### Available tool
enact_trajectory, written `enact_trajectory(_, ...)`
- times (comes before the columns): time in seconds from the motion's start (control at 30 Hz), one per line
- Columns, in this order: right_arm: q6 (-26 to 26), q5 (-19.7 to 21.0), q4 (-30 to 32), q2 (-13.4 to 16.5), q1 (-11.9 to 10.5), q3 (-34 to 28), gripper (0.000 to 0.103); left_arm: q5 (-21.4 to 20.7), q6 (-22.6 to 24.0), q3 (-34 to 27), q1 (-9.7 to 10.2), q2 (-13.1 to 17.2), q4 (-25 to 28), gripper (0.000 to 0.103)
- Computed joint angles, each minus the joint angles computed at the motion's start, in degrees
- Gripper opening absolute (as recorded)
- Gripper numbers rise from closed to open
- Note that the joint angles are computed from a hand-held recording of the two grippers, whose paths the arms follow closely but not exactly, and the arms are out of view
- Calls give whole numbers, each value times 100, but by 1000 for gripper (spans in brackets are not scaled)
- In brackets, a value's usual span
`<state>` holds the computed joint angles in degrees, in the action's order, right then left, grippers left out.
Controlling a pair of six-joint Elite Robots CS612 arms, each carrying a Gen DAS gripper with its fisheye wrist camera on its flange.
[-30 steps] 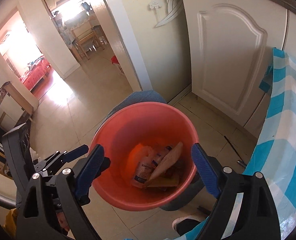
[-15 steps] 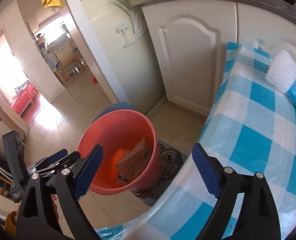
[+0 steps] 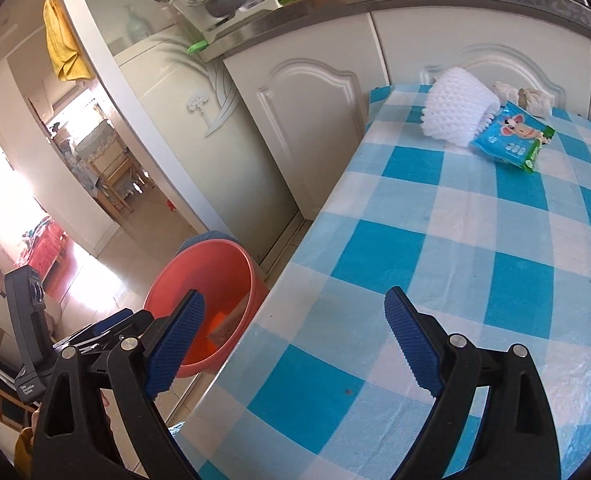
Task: Collect trash
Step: 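Return both tools to the table, then grasp the white foam net with the left tool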
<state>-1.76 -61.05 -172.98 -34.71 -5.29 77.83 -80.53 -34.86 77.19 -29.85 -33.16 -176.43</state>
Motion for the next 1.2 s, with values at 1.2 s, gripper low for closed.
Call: enact_trajectory(1.2,2009,754,-1646,164,-1145,375,90,-567,2001,-3460,-502,1392,1426,88)
